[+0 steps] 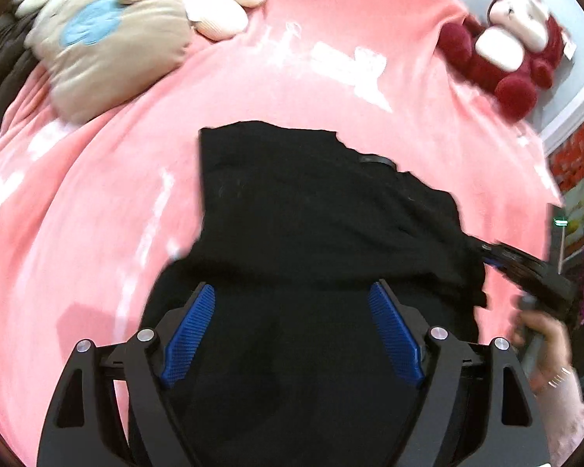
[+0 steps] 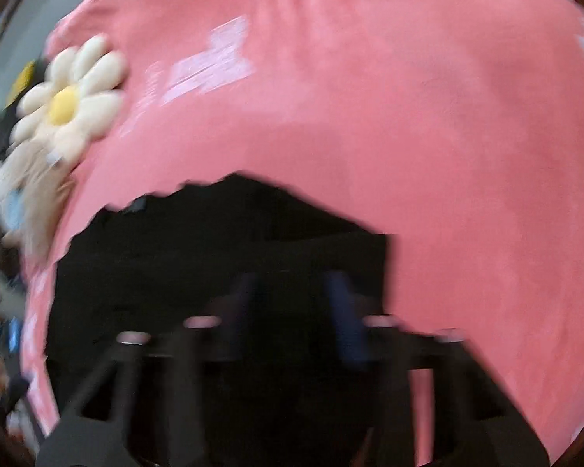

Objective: Fold small clothes

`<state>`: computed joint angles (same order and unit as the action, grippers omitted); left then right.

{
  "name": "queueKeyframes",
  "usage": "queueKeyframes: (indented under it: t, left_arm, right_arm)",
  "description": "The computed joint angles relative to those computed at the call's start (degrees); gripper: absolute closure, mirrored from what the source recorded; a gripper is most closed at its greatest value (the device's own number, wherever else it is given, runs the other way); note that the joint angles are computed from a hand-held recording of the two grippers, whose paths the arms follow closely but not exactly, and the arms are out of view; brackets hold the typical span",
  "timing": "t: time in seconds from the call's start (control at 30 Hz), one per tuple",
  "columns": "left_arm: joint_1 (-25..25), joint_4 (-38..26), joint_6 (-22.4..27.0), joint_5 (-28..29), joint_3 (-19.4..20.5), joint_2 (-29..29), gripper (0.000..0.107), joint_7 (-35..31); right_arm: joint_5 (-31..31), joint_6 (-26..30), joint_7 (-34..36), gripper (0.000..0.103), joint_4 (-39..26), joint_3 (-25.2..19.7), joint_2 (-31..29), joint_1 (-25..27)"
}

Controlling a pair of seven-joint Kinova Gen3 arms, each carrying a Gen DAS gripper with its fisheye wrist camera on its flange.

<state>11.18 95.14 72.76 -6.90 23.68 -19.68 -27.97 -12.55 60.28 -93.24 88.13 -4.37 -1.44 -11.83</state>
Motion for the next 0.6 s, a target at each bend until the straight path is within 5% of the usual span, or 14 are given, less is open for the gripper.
queueKeyframes:
  t: [0.07, 0.2, 0.33, 0.4, 0.47, 0.6]
  left_arm:
    - [-0.51, -0.98, 1.94, -2.73, 0.22, 4.7, 0.048, -1.35]
    - [-0.75, 0.9, 4.74, -6.46, -1.38, 9.85, 0.045, -0.61]
    - [1.35, 2.43, 4.35, -7.78, -4.29, 8.15, 0.039, -0.09]
    - [2.74, 2.96, 4.39, -7.66, -5.4, 6.19, 0.04, -0.33]
    - [3.43, 4.35, 4.09, -5.36, -6.11, 2.23, 0.039, -1.31]
    - [4.28, 6.7, 5.76, 0.63, -4.78, -6.22, 0.033, -1.89]
  right_arm:
    - [0.51, -4.31, 0.27, 0.101, 1.12, -0.26, -3.65, -0.42]
    - [8.68, -4.52, -3.92, 0.094, 1.77, 0.35, -1.59, -2.2]
    - [10.94, -4.72, -3.93, 0.094, 7.15, 3.71, -3.74, -5.22]
    - [6.85, -6.27, -1.04, 0.082, 11.25, 4.06, -9.05, -2.88]
    - [3.02, -4.46, 3.51, 0.06, 14.73, 2.63, -14.36, 2.18]
    - [0.35, 3.9, 8.96, 0.06, 20.69, 6.21, -24.51, 3.15]
